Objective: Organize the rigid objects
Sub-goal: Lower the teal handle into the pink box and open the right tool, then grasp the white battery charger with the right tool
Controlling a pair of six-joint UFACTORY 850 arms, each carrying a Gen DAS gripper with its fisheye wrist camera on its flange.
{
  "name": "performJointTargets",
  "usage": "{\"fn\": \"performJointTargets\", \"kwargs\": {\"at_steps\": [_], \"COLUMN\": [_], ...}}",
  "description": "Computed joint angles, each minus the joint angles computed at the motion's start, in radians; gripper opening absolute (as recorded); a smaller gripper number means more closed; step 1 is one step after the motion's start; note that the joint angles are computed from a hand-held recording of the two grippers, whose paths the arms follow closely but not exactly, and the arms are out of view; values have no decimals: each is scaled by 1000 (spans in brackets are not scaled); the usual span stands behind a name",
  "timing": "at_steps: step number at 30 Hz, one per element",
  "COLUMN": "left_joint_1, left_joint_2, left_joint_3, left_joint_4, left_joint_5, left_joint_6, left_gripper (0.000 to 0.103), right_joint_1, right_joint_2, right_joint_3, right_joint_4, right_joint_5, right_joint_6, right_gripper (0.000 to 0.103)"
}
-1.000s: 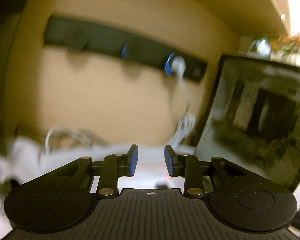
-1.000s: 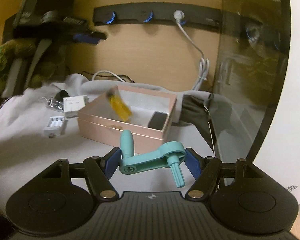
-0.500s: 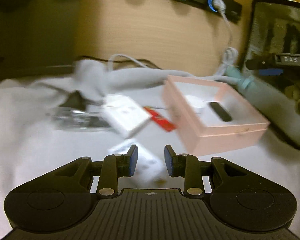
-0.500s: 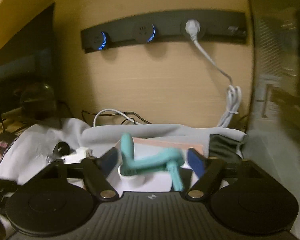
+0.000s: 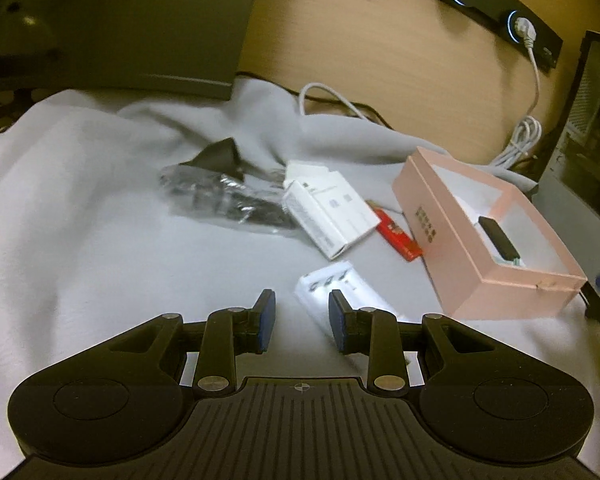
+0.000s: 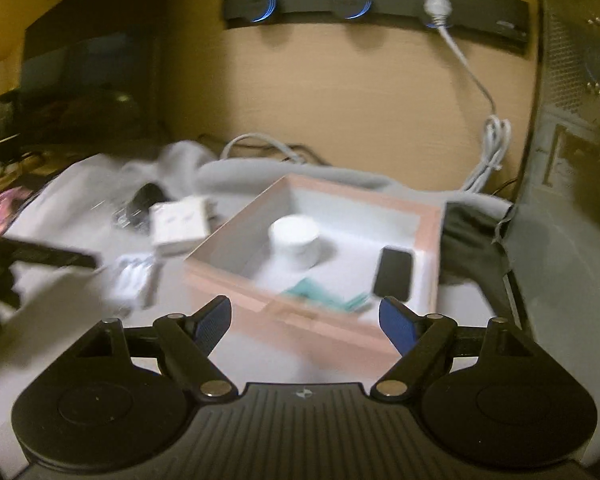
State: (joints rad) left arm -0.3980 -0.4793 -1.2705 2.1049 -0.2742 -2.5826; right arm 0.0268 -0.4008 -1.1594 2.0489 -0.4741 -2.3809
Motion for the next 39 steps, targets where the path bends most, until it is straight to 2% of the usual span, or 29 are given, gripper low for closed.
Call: {"fn": "performJointTargets", "kwargs": {"at_steps": [3, 5, 8, 12, 17, 22, 24, 26, 28, 31, 32, 33, 35, 39], "left_joint_1": [-5, -3, 3, 3, 23, 39, 46, 56, 63, 68, 70, 71, 72, 67], "left_joint_2": [-21, -39, -50, -38, -8, 40, 57, 72, 81, 90, 92, 92, 85, 59], "left_joint_3": [-32, -64, -87, -58, 0, 86, 120, 148, 165, 181, 184, 184, 174, 129], "left_joint_4": [36, 2, -5, 8, -46, 69, 110, 143, 156, 178, 196, 216, 232, 267], "left_joint_5": [-27, -27, -30, -76, -71, -108, -120, -114, -108, -106, -107, -106, -98, -64], "left_joint_6": [-16, 11, -15, -26, -27, -200, -264, -314, -336, -359, -373, -389, -394, -385], "left_gripper": [32, 32, 32, 32, 32, 32, 32, 32, 32, 32, 32, 32, 32, 32], "right_joint_1": [16, 26, 33, 52, 99, 177, 211, 245, 273, 291, 291, 288, 275, 211], "right_joint_2": [12, 8, -7, -14, -36, -134, -178, -205, -217, -245, -247, -245, -231, -170], "right_joint_3": [39, 48, 32, 13, -55, -208, -265, -292, -295, -329, -333, -329, -309, -218], "right_joint_4": [76, 76, -58, -183, -361, -571, -652, -644, -557, -606, -637, -667, -661, -628], "right_joint_5": [24, 33, 25, -5, -57, -64, -38, 14, 88, 127, 129, 124, 107, 31], "right_joint_6": [-101, -114, 32, 161, 304, 549, 663, 658, 566, 641, 679, 711, 691, 634], "right_gripper": [82, 82, 82, 82, 82, 80, 72, 70, 70, 69, 66, 55, 47, 47]}}
